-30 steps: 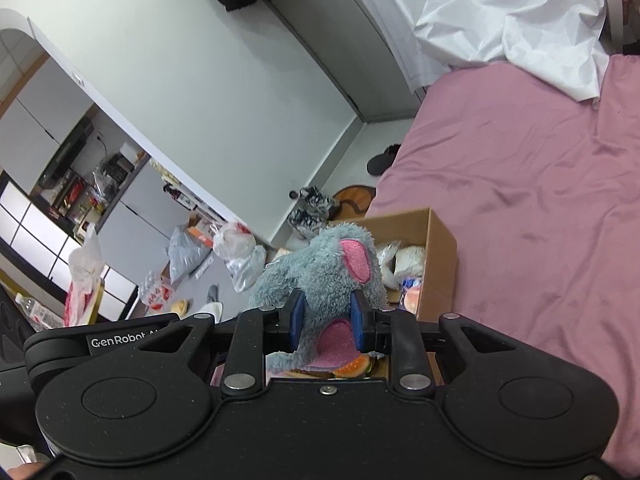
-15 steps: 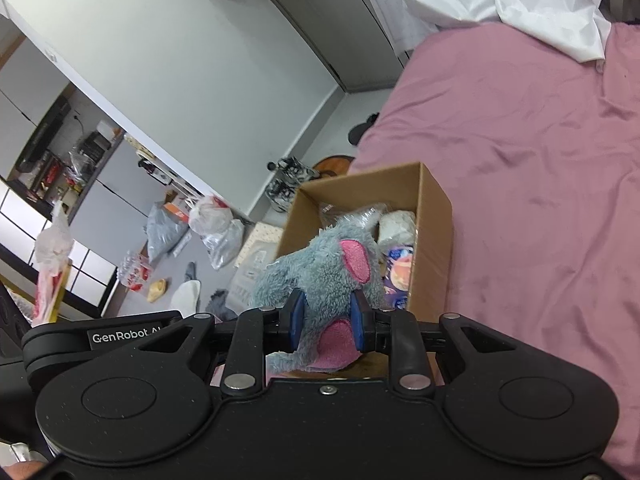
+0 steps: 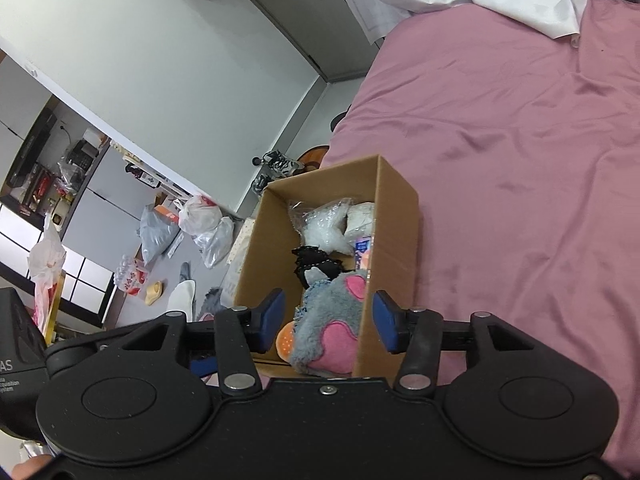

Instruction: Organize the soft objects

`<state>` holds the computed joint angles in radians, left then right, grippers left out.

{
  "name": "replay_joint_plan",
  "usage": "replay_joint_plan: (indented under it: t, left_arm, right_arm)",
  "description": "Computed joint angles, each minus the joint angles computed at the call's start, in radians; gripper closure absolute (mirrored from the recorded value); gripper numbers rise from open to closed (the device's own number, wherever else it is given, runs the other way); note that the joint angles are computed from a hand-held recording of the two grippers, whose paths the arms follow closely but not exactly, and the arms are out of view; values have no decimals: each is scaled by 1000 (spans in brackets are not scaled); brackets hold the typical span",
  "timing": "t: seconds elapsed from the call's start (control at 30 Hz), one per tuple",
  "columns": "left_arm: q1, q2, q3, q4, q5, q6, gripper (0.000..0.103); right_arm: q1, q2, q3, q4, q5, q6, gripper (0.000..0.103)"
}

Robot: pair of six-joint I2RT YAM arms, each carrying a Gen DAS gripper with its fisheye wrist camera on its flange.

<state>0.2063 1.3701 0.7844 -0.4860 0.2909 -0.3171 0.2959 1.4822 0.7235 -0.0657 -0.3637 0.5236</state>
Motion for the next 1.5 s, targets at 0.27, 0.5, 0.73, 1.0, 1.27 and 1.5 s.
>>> replay_joint_plan:
  t: [0.27,0.5,0.73,1.0,1.27,1.5]
  left_arm:
    - [-43,-87,-8,-40,-32,-21,27]
    - [-128,-179,3,-121,-95,-22,14]
    - [-189,-261,35,-221,-144,-34,7]
    - [-261,-338,74,-310,-187,-35,2]
    - [-328,-405,95,-364,-217,-39,1]
    - [-372,-452,105,-409,-261,-17,0]
  right_arm:
    - [-44,-116,-31,-81,4,-55,40]
    - [-125,-240,-46,-167,-16,-111,21]
    - [-210,-351,-41,-285,-32,-188,4]
    - [-308,-459,-30,-412,-46,-272,0]
    - [-397,-549,-4,-545,-81,-372,0]
    - [-446,-611,13,-631,-79,-426,0]
